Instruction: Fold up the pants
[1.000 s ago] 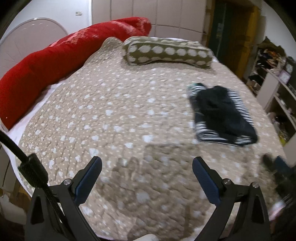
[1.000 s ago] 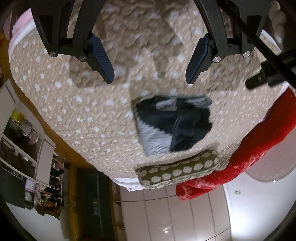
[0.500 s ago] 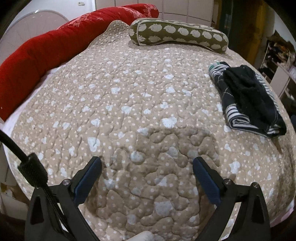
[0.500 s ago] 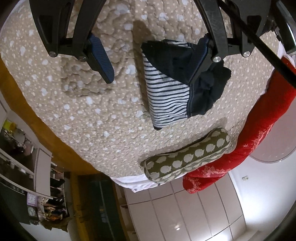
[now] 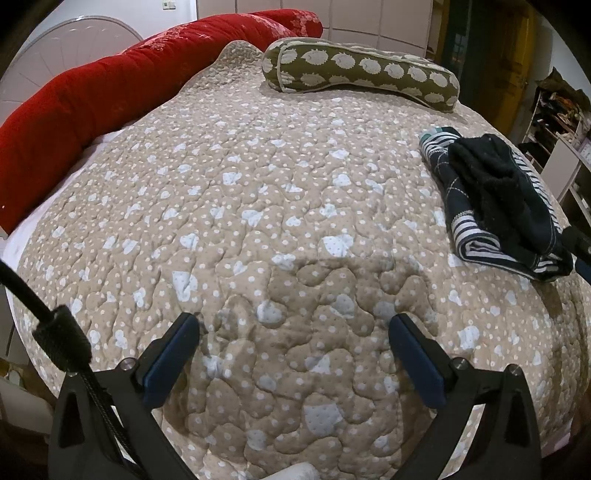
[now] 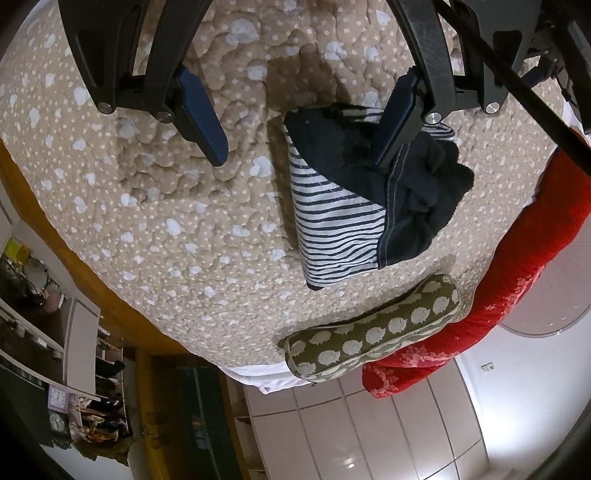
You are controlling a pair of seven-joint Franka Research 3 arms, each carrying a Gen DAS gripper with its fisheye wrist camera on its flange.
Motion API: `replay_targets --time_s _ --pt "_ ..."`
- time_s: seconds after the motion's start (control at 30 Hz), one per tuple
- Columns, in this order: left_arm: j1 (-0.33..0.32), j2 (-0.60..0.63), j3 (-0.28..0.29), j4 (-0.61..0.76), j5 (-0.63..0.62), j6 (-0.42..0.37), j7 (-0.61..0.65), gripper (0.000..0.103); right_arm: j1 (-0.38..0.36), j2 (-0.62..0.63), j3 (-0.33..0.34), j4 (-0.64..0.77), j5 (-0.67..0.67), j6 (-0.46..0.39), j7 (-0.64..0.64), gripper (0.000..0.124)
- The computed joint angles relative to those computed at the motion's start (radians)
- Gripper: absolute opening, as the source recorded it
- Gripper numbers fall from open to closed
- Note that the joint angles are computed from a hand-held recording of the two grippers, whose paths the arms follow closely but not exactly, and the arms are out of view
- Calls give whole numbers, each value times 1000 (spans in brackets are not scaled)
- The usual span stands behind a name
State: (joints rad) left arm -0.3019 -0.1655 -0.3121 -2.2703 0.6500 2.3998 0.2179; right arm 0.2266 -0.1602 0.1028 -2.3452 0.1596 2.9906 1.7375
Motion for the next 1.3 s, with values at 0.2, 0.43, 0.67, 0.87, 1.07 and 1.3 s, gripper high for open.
replay_targets --time_s 0.2,0.43,0.67,0.87,1.07,1.3 --pt "-10 -22 -8 -5 -13 -10 -5 102 -47 -57 48 -53 -102 3 70 83" --pt "-23 -53 -31 2 14 -1 -1 102 -37 -112 74 -115 -130 1 60 84" --pt "-36 -53 -47 25 36 -17 12 102 6 -126 62 -134 -85 -3 17 84" --pt "-43 -46 -45 29 31 -13 25 102 3 -133 75 -144 -84 1 9 84" --pt "-45 -41 -41 28 26 -4 33 102 15 -127 74 -142 -73 -2 -3 84" --pt "-44 -39 -40 25 22 4 33 102 25 -119 74 -135 -67 -5 -14 84"
